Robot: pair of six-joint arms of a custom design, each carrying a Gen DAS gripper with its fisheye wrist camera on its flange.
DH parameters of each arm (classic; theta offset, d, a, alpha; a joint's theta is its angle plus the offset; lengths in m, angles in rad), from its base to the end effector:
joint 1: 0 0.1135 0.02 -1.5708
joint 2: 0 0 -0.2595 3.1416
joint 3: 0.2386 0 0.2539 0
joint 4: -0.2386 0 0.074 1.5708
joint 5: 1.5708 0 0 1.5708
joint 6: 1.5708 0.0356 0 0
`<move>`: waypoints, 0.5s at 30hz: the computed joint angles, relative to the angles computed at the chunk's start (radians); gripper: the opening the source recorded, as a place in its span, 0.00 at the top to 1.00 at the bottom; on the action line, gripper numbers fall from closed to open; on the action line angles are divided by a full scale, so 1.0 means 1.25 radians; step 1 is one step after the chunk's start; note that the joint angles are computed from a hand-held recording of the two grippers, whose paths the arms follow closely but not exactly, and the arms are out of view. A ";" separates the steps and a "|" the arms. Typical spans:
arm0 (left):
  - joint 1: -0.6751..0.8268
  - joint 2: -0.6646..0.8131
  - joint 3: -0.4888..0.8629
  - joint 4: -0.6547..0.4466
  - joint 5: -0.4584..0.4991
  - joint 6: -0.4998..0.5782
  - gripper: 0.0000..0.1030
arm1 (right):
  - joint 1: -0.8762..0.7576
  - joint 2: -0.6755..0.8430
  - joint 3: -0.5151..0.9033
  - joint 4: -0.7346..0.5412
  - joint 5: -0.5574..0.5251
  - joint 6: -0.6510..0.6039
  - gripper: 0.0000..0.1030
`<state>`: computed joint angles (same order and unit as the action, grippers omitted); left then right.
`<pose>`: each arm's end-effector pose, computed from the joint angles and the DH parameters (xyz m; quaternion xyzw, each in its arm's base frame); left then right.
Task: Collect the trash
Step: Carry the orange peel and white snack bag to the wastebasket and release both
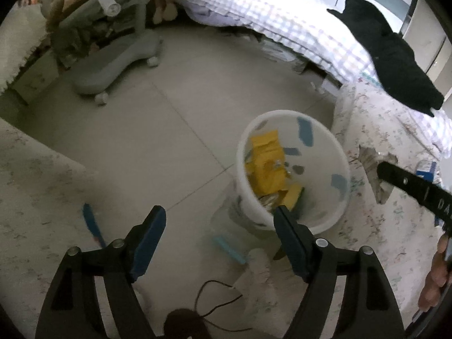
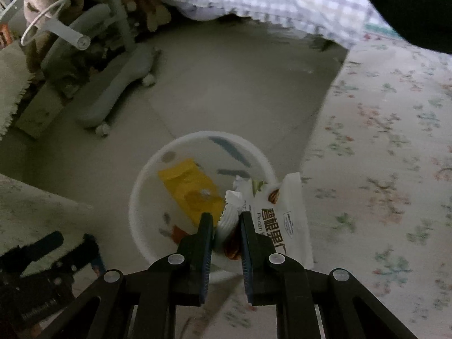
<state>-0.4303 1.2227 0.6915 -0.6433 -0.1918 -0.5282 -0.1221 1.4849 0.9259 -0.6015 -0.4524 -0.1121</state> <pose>0.1997 -0.0842 0.1837 -0.0666 0.9738 -0.0071 0.2172 0.2808 -0.0188 0.1949 -0.0409 0.9543 0.1949 0.2228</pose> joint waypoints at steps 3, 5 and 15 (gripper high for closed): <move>0.014 -0.029 -0.012 -0.014 0.002 0.009 0.20 | 0.021 0.020 0.000 0.025 -0.013 0.025 0.84; 0.023 -0.042 -0.018 -0.018 0.004 0.016 0.19 | 0.034 0.031 -0.001 0.042 -0.013 0.040 0.83; 0.037 -0.082 -0.029 -0.041 -0.007 0.023 0.14 | 0.056 0.016 -0.016 0.093 -0.010 0.075 0.34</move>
<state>-0.3846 1.1205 0.6550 -0.6940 -0.2006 -0.4994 -0.0524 1.5050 0.9053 -0.4858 -0.4650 -0.0189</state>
